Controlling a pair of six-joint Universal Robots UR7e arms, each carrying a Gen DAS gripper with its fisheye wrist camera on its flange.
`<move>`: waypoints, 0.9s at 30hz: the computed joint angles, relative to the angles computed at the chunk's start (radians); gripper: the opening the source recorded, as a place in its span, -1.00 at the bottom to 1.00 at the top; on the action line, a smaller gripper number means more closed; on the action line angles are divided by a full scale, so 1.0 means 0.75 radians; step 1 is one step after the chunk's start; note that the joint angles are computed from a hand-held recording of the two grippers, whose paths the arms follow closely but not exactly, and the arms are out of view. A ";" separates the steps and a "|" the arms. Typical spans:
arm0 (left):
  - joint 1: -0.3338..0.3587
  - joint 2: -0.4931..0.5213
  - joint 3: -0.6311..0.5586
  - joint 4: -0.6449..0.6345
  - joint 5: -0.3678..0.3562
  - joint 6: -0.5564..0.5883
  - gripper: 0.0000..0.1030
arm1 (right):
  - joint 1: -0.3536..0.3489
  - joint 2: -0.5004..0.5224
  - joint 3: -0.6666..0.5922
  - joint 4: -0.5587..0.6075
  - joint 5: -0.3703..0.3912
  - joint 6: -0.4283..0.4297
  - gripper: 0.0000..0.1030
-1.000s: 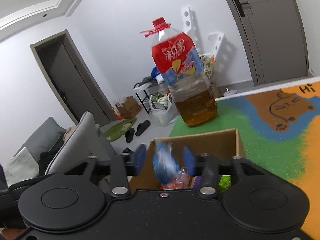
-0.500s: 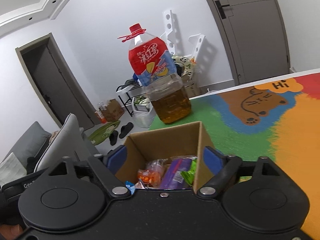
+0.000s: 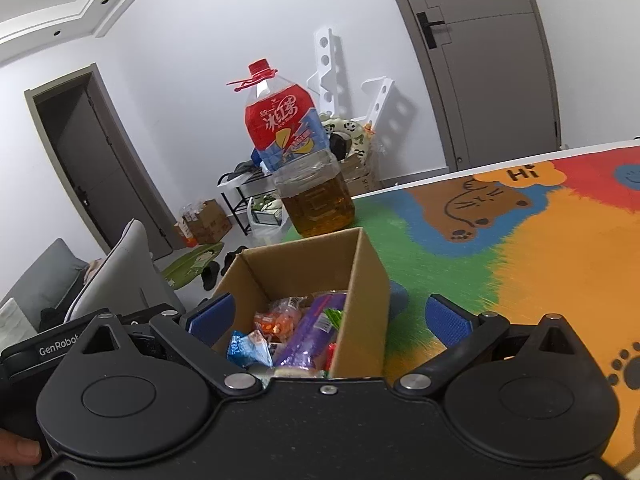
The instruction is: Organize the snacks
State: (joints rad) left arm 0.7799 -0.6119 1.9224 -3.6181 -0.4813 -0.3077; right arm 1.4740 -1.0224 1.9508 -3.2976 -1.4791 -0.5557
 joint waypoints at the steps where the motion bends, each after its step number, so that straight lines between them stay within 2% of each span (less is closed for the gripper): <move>1: -0.005 -0.002 0.006 0.001 -0.004 0.001 0.84 | -0.003 -0.010 0.014 -0.009 0.002 -0.004 1.00; 13: -0.088 -0.018 0.082 -0.008 -0.028 0.020 0.86 | -0.030 -0.127 0.147 -0.091 0.018 -0.031 1.00; 17: -0.119 -0.043 0.112 0.055 -0.023 -0.032 0.91 | -0.038 -0.171 0.186 -0.107 0.023 -0.044 1.00; 27: -0.188 -0.059 0.169 0.090 0.010 -0.079 0.95 | -0.053 -0.284 0.266 -0.097 0.023 -0.089 1.00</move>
State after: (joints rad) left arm 0.6385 -0.6564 2.0491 -3.5503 -0.4741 -0.3670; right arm 1.4344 -1.2351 2.1507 -3.3701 -1.4616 -0.6221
